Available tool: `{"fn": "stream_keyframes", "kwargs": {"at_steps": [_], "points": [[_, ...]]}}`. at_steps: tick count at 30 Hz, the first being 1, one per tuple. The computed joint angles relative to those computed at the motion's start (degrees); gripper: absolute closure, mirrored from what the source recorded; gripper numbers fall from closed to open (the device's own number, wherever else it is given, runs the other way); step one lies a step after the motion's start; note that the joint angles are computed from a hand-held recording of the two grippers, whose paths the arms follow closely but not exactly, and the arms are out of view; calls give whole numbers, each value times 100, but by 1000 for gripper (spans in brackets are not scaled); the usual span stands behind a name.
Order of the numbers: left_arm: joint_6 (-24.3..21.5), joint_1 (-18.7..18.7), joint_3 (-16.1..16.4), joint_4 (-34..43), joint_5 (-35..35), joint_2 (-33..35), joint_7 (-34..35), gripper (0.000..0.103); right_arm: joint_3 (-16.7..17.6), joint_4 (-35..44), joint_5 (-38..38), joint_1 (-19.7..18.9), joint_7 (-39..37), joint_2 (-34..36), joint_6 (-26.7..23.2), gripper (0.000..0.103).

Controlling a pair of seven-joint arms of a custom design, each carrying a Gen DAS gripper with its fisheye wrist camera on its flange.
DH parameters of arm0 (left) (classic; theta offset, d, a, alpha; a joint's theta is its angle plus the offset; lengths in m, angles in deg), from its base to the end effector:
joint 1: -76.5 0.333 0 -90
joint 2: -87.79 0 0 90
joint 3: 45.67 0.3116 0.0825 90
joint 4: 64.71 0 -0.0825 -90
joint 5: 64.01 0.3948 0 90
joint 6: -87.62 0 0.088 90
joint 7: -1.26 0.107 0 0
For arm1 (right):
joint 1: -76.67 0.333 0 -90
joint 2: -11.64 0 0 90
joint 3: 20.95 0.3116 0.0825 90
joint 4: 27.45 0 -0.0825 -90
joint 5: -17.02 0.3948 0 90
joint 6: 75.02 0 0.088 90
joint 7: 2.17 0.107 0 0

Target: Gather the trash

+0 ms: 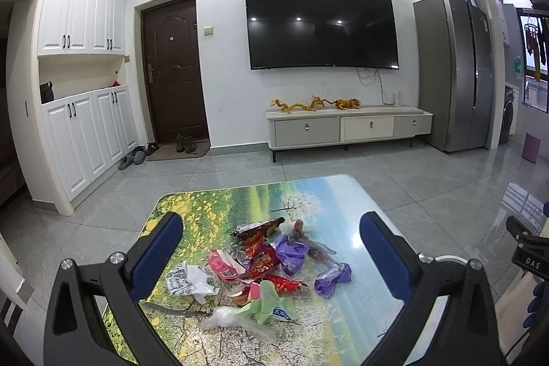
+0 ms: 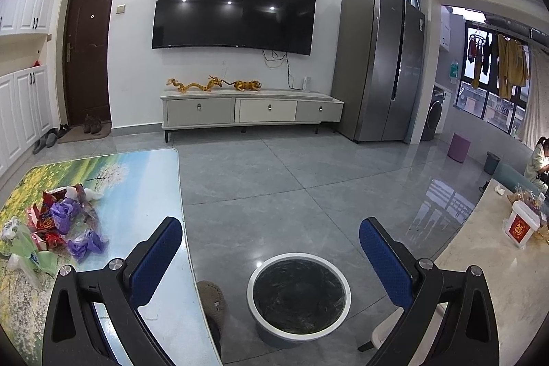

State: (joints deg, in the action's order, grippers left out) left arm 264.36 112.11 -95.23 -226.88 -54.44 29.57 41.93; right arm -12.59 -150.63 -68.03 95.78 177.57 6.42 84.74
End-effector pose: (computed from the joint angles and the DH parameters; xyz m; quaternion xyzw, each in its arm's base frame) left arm 0.3674 -0.1155 0.4773 -0.6748 0.4763 -0.2877 0.4848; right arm 0.4741 0.2994 0.4796 -0.6602 0.5434 -0.3755 0.3574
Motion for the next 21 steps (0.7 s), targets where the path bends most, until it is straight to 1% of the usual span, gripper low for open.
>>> {"fn": "stream_keyframes", "kwargs": {"at_steps": [2, 4, 5, 8, 9, 12, 16, 18, 21], "points": [[53, 29, 57, 75, 37, 225, 103, 0, 98, 92, -139, 84, 245, 154, -190, 0], [125, 66, 91, 149, 52, 482, 206, 0, 51, 175, -258, 119, 380, 252, -154, 0], [160, 102, 82, 172, 45, 560, 232, 0, 35, 194, -357, 139, 477, 282, -135, 0], [244, 250, 29, 242, 20, 791, 321, 0, 69, 398, -492, 296, 602, 497, -304, 0], [270, 310, 10, 265, 9, 881, 353, 0, 104, 501, -410, 387, 522, 573, -415, 0], [325, 442, -20, 300, -40, 1070, 426, 0, 66, 765, -310, 539, 381, 817, -366, 0], [385, 616, -69, 330, -102, 1252, 510, 0, -54, 1131, -192, 700, 147, 1202, -211, 0], [426, 693, -97, 355, -136, 1342, 546, 0, -125, 1305, -22, 755, -67, 1385, -82, 0], [514, 788, -140, 383, -192, 1460, 611, 0, -228, 1537, 224, 869, -379, 1601, -43, 0]]}}
